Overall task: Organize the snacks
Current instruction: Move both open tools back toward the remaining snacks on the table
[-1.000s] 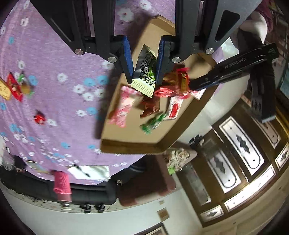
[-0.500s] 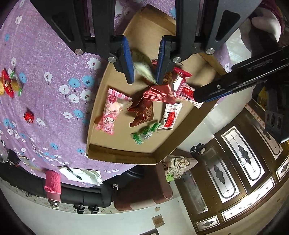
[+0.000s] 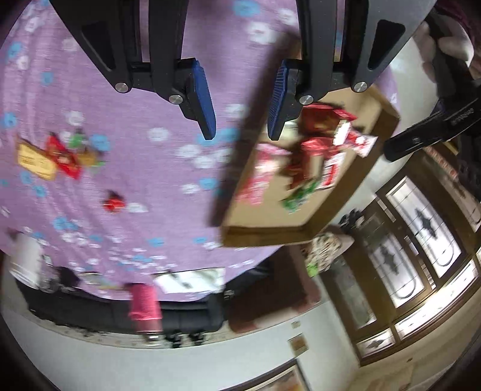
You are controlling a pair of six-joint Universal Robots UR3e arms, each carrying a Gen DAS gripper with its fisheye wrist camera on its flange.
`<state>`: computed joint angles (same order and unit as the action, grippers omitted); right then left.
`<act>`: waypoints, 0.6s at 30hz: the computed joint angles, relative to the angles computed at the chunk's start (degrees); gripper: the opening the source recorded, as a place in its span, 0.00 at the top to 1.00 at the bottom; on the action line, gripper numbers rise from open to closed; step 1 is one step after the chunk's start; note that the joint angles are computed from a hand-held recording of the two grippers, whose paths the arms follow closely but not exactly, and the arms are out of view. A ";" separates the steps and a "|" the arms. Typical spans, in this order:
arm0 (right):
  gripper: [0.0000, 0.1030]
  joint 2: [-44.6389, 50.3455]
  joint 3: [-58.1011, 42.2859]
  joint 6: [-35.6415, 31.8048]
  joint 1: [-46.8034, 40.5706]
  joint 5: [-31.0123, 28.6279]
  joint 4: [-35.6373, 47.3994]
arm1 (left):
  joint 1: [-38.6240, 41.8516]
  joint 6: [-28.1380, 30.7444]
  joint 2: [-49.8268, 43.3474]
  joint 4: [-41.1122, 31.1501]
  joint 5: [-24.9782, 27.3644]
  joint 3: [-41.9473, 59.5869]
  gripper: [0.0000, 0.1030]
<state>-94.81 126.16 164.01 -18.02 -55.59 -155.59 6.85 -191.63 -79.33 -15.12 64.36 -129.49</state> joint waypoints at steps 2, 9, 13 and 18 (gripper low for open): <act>0.60 -2.01 1.50 -1.90 -4.75 0.85 1.51 | -0.87 -0.38 -0.48 0.08 -0.52 0.57 0.33; 0.61 -3.52 2.37 -6.58 -20.54 0.84 5.67 | -5.48 -1.39 -3.51 1.09 1.16 3.35 0.28; 0.61 -1.76 1.02 -7.00 -24.91 0.15 5.10 | -8.86 -1.77 -5.71 0.87 2.33 5.74 0.27; 0.61 -1.37 0.20 -6.86 -26.60 0.55 6.03 | -13.21 -2.99 -6.46 -5.77 4.61 12.01 0.27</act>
